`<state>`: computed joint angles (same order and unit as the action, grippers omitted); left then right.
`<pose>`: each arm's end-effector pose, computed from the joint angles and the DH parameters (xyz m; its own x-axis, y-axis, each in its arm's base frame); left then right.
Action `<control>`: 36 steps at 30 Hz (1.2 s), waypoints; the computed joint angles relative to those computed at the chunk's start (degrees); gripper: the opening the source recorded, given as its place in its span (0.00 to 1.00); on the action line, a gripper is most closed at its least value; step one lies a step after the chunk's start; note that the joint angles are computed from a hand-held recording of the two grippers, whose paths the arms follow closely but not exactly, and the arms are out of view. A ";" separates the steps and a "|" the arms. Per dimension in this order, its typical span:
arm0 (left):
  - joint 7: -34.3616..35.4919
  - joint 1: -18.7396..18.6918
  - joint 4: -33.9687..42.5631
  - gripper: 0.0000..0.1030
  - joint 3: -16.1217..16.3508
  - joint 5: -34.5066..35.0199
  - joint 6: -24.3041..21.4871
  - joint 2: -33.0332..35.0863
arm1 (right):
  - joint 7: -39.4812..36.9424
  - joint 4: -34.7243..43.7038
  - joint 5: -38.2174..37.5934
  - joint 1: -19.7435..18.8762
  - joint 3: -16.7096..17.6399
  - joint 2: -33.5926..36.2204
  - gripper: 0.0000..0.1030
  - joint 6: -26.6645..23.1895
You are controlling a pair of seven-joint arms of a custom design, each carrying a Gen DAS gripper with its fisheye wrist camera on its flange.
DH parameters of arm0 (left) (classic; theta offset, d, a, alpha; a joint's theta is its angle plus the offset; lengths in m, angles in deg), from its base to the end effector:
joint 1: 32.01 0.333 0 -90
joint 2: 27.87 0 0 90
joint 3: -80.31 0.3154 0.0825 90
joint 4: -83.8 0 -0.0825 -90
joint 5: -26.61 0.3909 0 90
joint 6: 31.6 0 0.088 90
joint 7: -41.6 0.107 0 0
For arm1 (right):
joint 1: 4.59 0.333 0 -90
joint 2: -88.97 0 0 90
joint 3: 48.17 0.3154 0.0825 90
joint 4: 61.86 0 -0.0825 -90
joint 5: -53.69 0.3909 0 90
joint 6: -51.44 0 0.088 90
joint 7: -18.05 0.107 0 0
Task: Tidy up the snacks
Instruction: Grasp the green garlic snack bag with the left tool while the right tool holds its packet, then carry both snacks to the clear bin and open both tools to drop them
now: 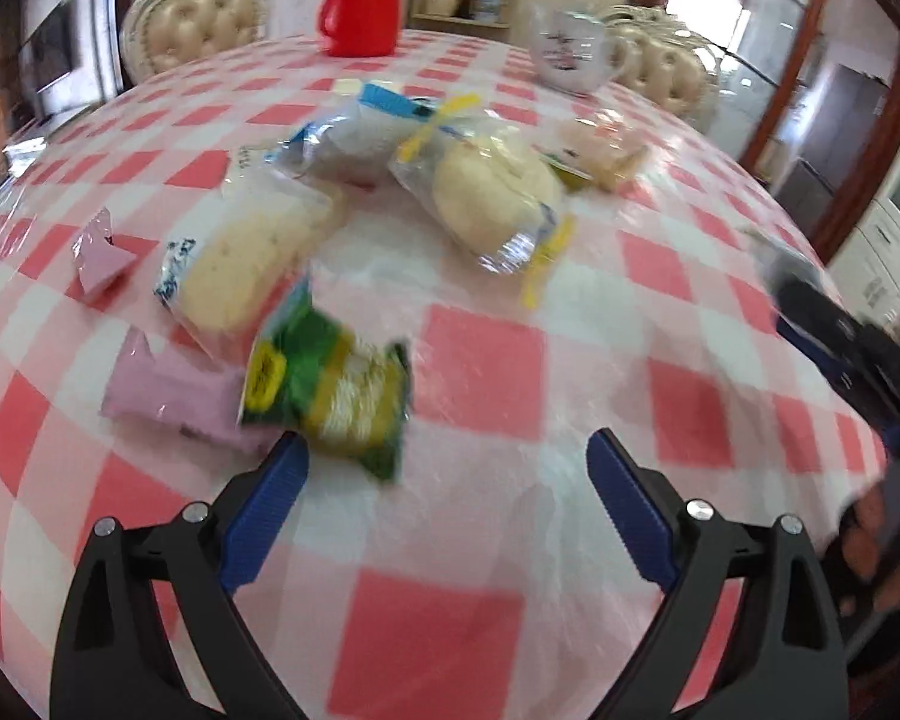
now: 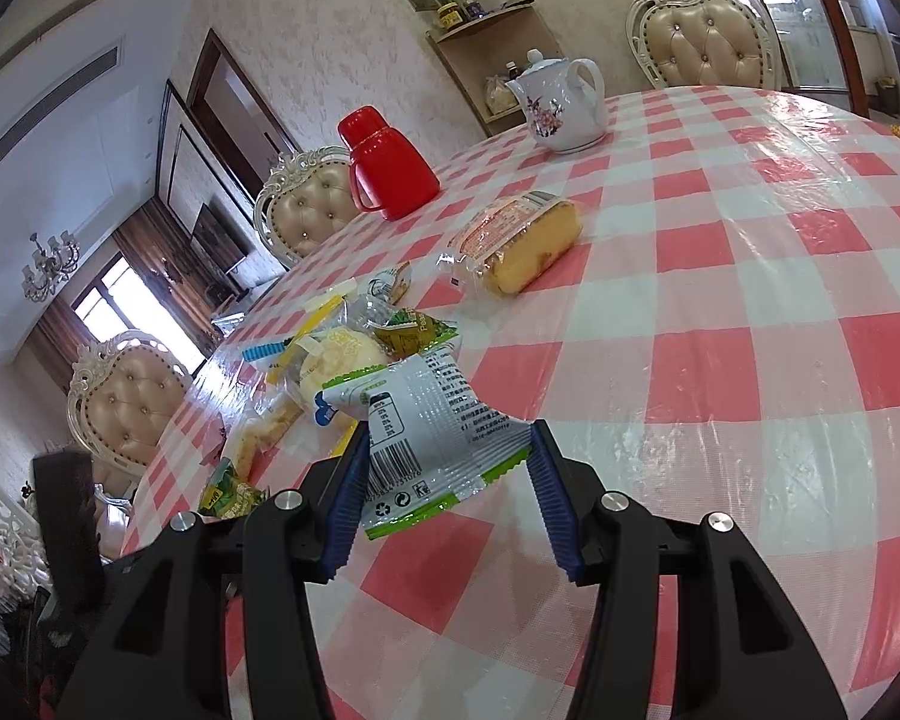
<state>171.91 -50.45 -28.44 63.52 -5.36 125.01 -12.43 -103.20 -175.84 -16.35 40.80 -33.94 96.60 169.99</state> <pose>0.5471 -0.3480 0.3911 -0.7599 -0.6328 0.1487 -0.5864 0.5686 -0.5769 0.3488 0.4904 0.4184 -0.4975 -0.6952 -0.5188 -0.2692 0.6923 -0.6696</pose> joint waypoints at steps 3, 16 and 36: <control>-4.49 -2.17 3.11 0.91 1.82 5.24 1.15 2.57 | 0.08 0.03 -0.13 0.04 0.00 0.04 0.49 -0.08; -1.34 -2.03 4.07 0.98 0.53 1.43 5.14 3.68 | 0.65 0.04 -0.52 0.23 0.01 0.13 0.49 -0.34; 4.28 2.17 2.65 0.44 -3.69 -6.53 5.34 2.76 | 2.42 -0.37 -1.69 0.35 0.07 -0.11 0.49 -0.54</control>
<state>176.19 -48.28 -25.79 59.83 -11.90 130.35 -9.67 -100.78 -176.22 -18.04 41.16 -33.86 96.49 169.45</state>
